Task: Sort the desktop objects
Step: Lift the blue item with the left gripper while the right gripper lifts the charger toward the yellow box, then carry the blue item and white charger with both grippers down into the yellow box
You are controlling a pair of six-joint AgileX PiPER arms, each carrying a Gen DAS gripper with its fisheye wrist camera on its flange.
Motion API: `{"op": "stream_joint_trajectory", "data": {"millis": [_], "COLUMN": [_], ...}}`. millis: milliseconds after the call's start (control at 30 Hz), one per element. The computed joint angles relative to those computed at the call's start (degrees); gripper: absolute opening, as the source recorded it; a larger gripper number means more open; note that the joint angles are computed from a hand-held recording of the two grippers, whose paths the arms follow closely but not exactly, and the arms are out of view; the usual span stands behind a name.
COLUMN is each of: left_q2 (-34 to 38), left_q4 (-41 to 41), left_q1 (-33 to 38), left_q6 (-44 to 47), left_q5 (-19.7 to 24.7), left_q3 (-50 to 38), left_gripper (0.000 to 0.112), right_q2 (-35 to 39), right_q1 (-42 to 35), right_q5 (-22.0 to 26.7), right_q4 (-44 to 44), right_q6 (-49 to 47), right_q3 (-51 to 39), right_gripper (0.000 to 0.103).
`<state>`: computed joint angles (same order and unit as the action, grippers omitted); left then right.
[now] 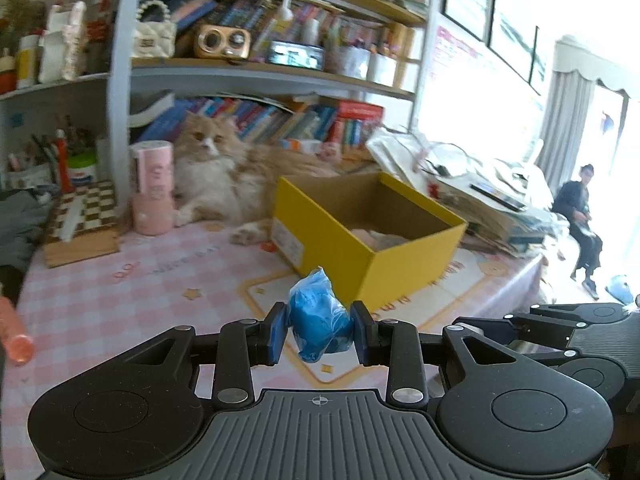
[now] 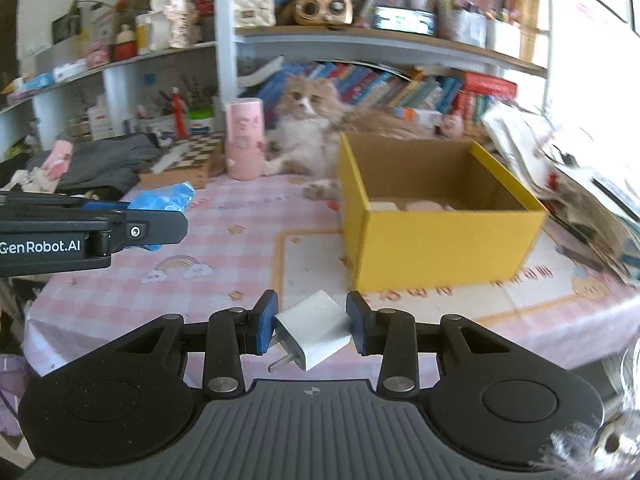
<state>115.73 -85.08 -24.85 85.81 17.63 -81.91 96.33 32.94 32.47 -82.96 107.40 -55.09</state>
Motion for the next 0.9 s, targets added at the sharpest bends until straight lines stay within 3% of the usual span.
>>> {"op": "stream_joint_trajectory", "data": {"millis": [433, 900], "left_q2": [5.7, 12.0], "left_q4": [12.7, 27.5], "left_q1": [-4.2, -8.7], "left_q6": [-11.3, -27.2], "left_q5": [4.5, 3.9], "left_q3": [-9.0, -21.5], "left_gripper": [0.032, 0.032], "right_q2": [-4.6, -7.4], "right_q1": [-1.3, -11.9], "right_q5": [3.2, -5.8], "right_q4": [4.4, -1.6], "right_q6": [0.5, 0.6], "right_q3": [6.1, 9.2], "right_gripper": [0.035, 0.035]}}
